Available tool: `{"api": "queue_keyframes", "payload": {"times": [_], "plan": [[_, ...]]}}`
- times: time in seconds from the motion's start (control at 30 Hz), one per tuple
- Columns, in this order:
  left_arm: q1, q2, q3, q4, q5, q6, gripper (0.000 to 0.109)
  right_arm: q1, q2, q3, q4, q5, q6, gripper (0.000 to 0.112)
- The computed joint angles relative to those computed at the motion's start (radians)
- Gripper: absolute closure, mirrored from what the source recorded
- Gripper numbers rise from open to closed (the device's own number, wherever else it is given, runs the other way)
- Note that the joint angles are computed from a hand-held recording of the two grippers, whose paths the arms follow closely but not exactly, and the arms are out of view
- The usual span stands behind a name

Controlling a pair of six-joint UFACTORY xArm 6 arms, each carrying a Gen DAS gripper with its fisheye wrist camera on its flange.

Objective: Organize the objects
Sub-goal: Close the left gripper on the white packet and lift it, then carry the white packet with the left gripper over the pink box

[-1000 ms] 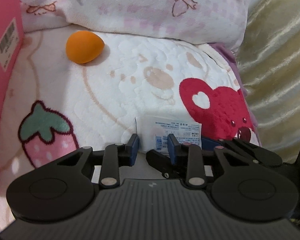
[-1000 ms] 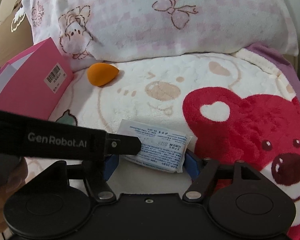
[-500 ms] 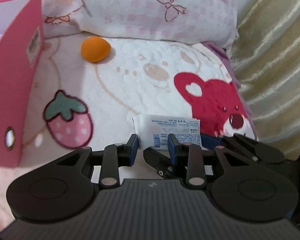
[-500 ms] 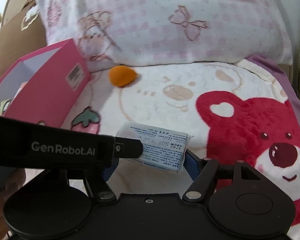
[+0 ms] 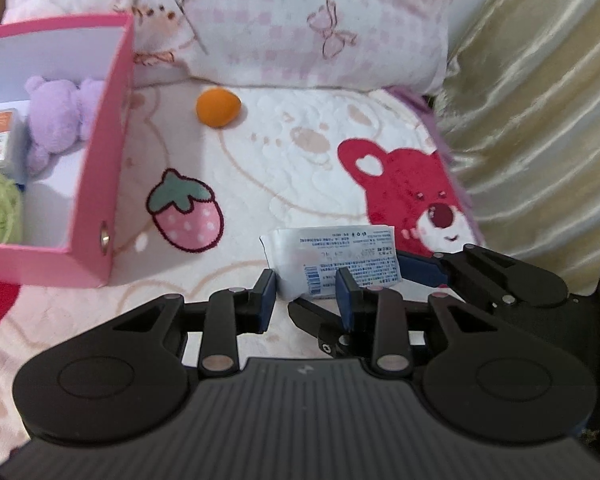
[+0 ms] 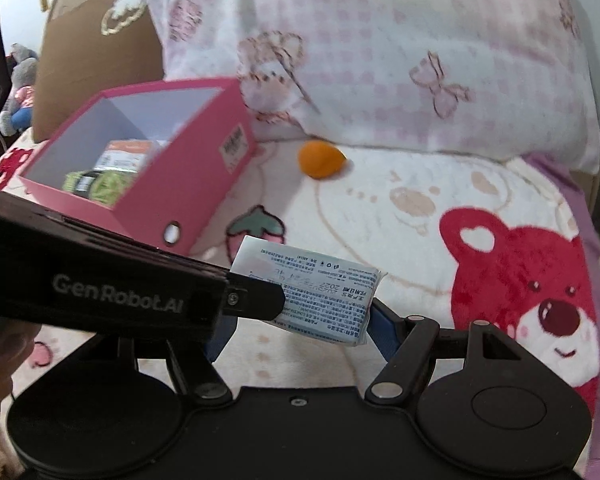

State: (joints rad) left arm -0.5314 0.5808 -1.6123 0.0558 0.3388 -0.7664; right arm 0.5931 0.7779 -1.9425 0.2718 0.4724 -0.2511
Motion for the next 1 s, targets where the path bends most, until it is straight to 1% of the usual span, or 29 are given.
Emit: {"api": "queue_keyframes", "payload": {"times": [0.07, 0.13, 0.17, 0.2, 0.33, 0.43, 0.77, 0.83, 1.0], "plan": [[-0.002, -0.051, 0.052, 0.028, -0.019, -0.022, 0.078, 0.008, -0.043, 0.039, 0.012, -0.011, -0.030, 0.036], [-0.007, -0.097, 0.091, 0.040, -0.011, -0.036, 0.078, 0.015, -0.071, 0.057, 0.017, -0.002, -0.050, 0.036], [-0.009, -0.116, 0.100, 0.043, 0.007, -0.039, 0.078, 0.019, -0.082, 0.063, 0.021, 0.008, -0.062, 0.036], [-0.011, -0.131, 0.111, 0.040, 0.021, -0.039, 0.078, 0.023, -0.090, 0.068, 0.017, 0.014, -0.064, 0.035], [-0.015, -0.188, 0.163, 0.052, 0.028, -0.046, 0.078, 0.041, -0.121, 0.108, -0.015, -0.006, -0.044, 0.034], [-0.017, -0.222, 0.194, 0.059, 0.036, -0.049, 0.078, 0.048, -0.138, 0.115, -0.015, 0.011, -0.037, 0.034], [-0.014, -0.354, 0.349, 0.062, -0.015, -0.069, 0.078, 0.086, -0.184, 0.135, -0.052, 0.035, -0.013, 0.032], [-0.012, -0.376, 0.380, 0.055, -0.030, -0.070, 0.078, 0.093, -0.189, 0.141, -0.060, 0.030, 0.008, 0.031], [-0.005, -0.429, 0.445, 0.088, -0.049, -0.098, 0.079, 0.114, -0.194, 0.146, -0.081, 0.021, 0.023, 0.031]]}}
